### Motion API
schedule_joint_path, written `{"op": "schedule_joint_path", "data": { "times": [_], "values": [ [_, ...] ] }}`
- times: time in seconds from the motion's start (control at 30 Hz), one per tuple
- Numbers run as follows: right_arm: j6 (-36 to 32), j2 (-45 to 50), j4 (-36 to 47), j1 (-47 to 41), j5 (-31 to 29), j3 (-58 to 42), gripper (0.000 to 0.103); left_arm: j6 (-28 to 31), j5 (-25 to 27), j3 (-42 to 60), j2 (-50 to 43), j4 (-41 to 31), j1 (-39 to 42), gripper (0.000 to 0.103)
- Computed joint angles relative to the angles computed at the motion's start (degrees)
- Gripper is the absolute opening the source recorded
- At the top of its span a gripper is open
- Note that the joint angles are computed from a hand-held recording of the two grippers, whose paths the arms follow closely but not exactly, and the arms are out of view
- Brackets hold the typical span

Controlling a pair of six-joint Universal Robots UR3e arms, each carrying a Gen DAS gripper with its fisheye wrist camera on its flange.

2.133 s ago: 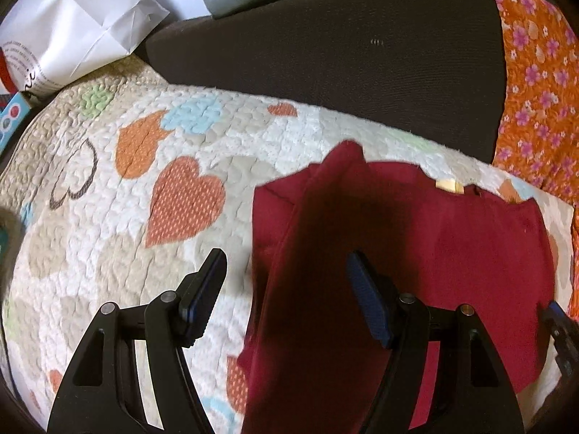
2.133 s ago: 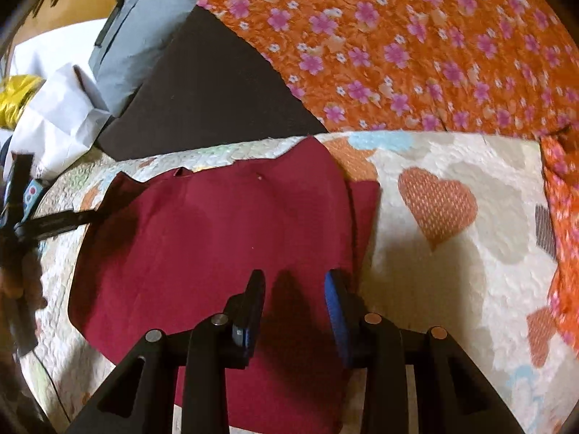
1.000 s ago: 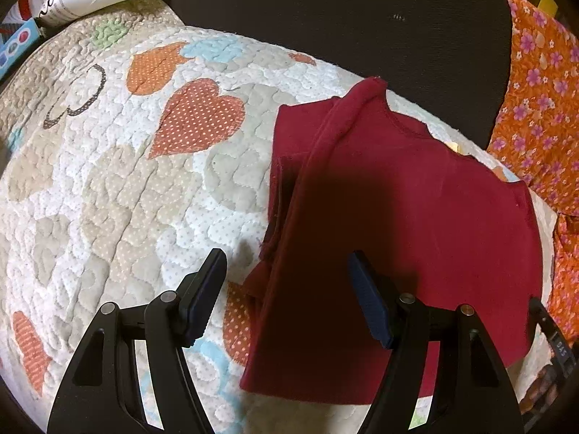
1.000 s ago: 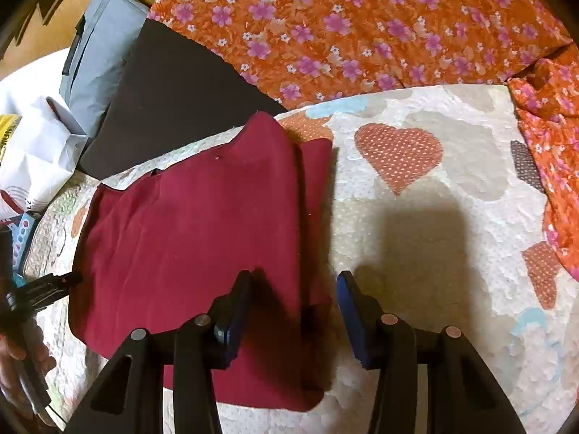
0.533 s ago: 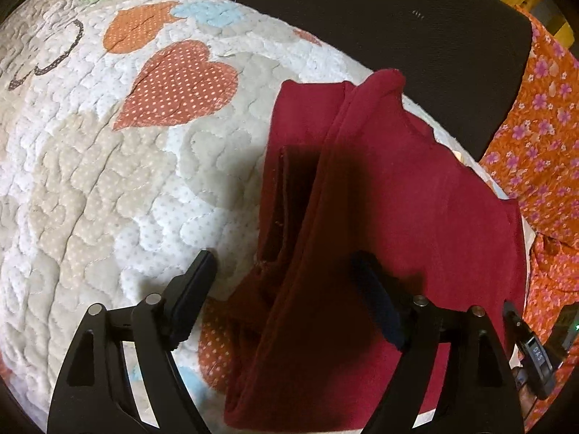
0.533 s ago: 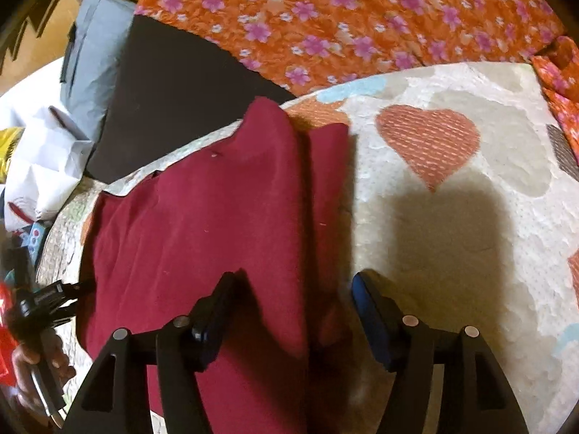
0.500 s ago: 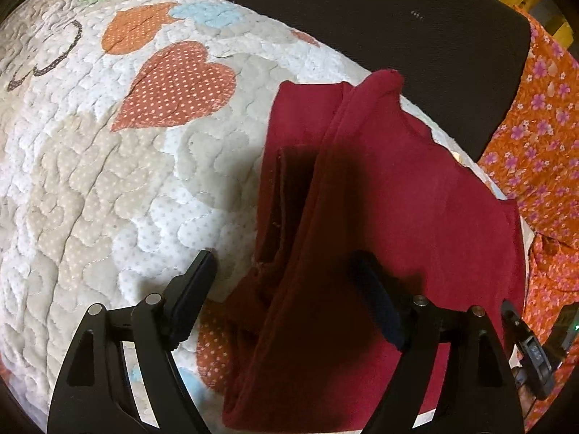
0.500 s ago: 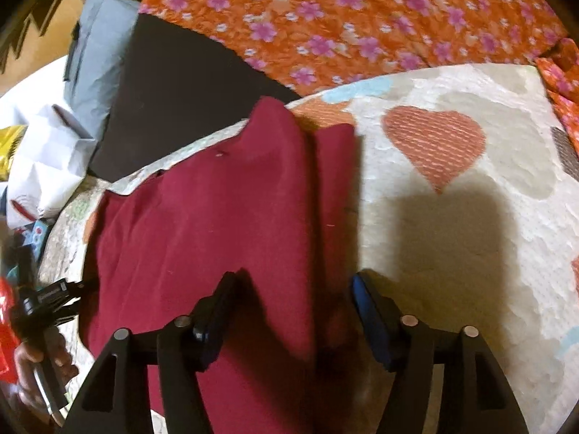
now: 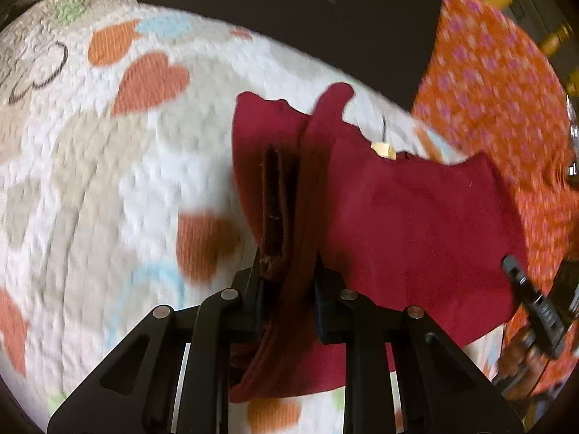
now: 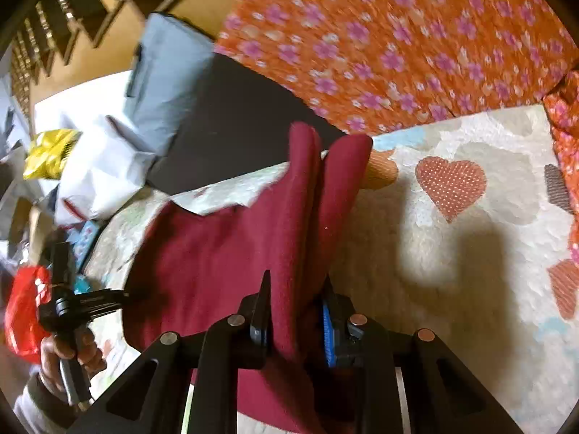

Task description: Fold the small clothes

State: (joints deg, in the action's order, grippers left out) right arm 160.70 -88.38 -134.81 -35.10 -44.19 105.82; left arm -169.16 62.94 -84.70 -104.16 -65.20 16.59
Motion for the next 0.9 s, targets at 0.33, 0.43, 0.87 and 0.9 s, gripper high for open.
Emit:
{"op": "schedule_joint_path", "data": {
  "times": [0.33,0.43,0.87,0.9],
  "values": [
    [-10.4,-20.2,5.7,-5.8,-18.6,16.6,0.030,-0.9,8.9,-15.3,12.8,-0.4,0.6,0.026],
    [-9.9,-22.2,12.7,-7.6,-8.9,11.5,0.031,-1.0,8.5,-19.0,16.9,0.6,2.3,0.026],
    [14.3,28.5,9.2,37.6,-16.8,-41.1,0.031,-3.7,11.8,-19.7,11.6,6.5,-1.1,0.042],
    [15.0,33.0,11.3,39.4,-18.8,-46.9,0.031,-4.1,12.2,-19.2,10.9,6.9,-1.7,0.044]
  ]
}}
